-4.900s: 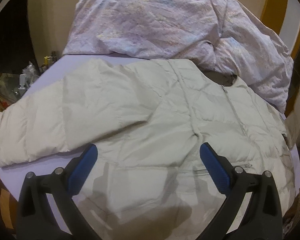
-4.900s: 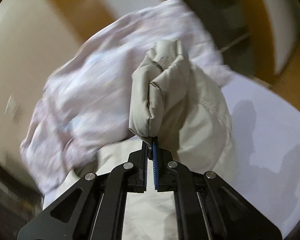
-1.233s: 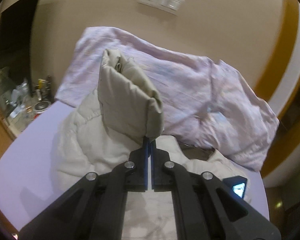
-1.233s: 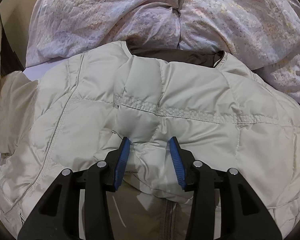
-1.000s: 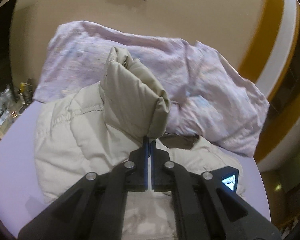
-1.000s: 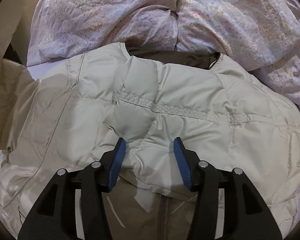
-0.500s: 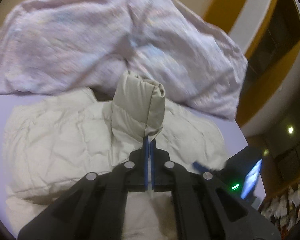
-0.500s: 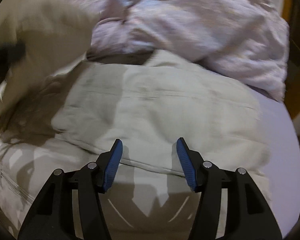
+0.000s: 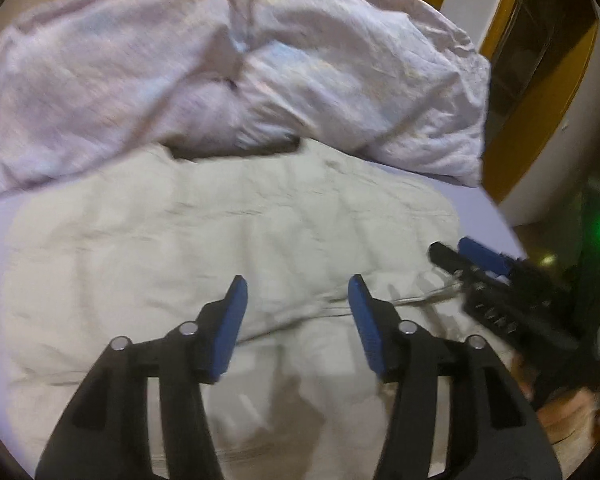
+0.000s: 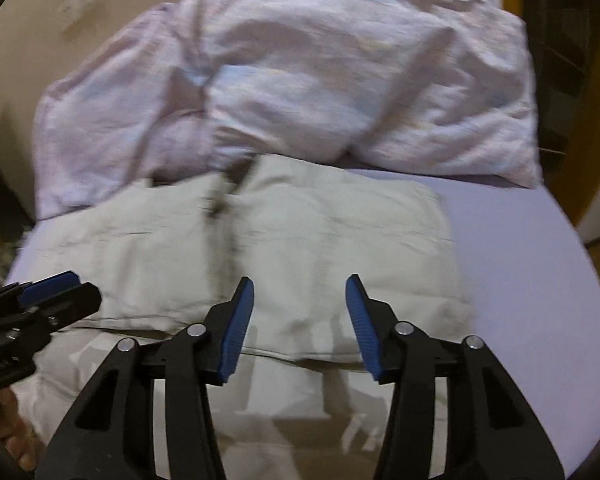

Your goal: Fold large clothes

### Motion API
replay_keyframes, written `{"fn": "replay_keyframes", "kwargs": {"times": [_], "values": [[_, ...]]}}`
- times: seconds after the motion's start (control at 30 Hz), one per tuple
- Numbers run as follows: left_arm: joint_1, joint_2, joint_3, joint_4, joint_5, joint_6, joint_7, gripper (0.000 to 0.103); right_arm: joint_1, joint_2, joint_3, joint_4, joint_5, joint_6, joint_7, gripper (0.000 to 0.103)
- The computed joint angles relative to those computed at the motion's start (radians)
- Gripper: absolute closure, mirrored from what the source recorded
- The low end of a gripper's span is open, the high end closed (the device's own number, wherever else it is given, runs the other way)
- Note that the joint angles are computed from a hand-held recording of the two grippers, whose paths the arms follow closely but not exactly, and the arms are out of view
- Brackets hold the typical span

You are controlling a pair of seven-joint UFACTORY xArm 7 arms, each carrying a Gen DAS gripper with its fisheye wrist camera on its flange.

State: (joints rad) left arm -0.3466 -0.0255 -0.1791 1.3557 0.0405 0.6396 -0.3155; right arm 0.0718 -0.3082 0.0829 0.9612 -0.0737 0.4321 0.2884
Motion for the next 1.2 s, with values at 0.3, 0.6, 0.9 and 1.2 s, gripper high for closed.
{"fn": "replay_keyframes", "kwargs": {"times": [0.3,0.6,0.9,1.2], "values": [[0.088,-0.109,-0.021,-0.12,0.483,0.068,-0.296,0.033,0.141,0.159,-0.016,0.137,0.236,0.001,-0.203,0.063],[0.133,-0.161,-0.031,-0.212,0.578,0.058,-0.343,0.024,0.107,0.27,0.017,0.207,0.044,0.073,-0.019,0.063],[0.144,-0.166,-0.029,-0.243,0.534,0.038,-0.33,0.023,0.11,0.33,0.009,0.253,0.042,0.136,0.014,0.064],[0.151,-0.214,-0.018,-0.285,0.477,0.033,-0.299,0.019,0.101,0.281,0.001,0.214,0.157,0.136,-0.082,0.057]]}}
